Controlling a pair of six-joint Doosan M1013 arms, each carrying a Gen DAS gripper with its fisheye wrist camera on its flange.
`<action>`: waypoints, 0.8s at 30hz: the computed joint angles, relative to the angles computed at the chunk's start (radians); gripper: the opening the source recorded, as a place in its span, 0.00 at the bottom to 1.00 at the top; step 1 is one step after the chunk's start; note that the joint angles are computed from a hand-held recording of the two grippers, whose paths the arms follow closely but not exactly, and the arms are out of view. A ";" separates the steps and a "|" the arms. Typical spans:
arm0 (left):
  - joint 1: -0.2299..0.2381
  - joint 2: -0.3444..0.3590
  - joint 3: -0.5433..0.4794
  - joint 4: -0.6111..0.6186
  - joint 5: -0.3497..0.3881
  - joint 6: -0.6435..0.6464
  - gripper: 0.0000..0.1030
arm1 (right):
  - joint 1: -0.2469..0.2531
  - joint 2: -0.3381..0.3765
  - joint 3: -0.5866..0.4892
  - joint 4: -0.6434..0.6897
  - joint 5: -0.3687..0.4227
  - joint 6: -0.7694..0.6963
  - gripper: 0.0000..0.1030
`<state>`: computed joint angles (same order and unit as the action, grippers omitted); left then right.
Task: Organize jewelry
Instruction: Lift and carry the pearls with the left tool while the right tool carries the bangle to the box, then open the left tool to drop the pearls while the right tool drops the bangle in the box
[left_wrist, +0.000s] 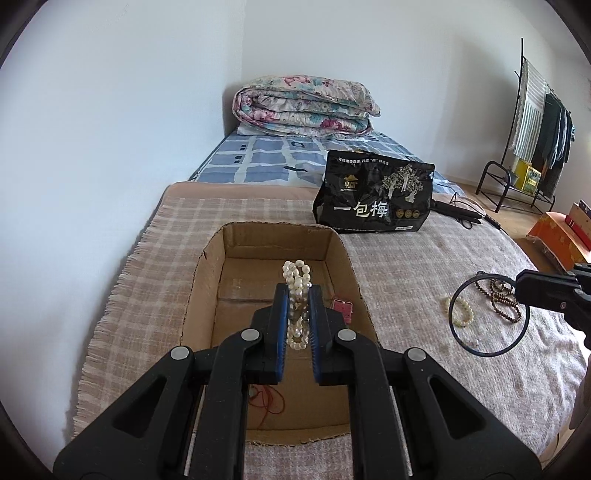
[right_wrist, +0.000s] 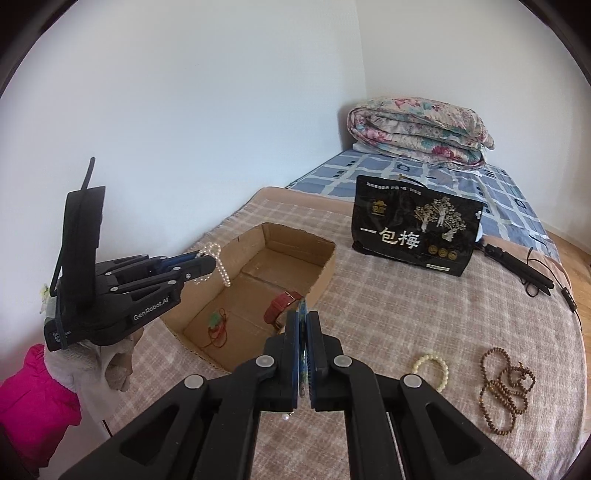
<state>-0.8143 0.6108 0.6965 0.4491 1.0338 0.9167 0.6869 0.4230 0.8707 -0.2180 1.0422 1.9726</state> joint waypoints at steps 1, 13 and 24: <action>0.004 0.002 -0.002 -0.006 0.000 0.005 0.08 | 0.001 0.008 -0.010 0.008 0.000 -0.007 0.01; 0.047 0.040 -0.046 -0.078 0.014 0.032 0.08 | 0.008 0.117 -0.146 0.089 0.047 -0.060 0.01; 0.069 0.062 -0.068 -0.112 0.026 0.030 0.08 | 0.000 0.174 -0.208 0.149 0.084 -0.070 0.01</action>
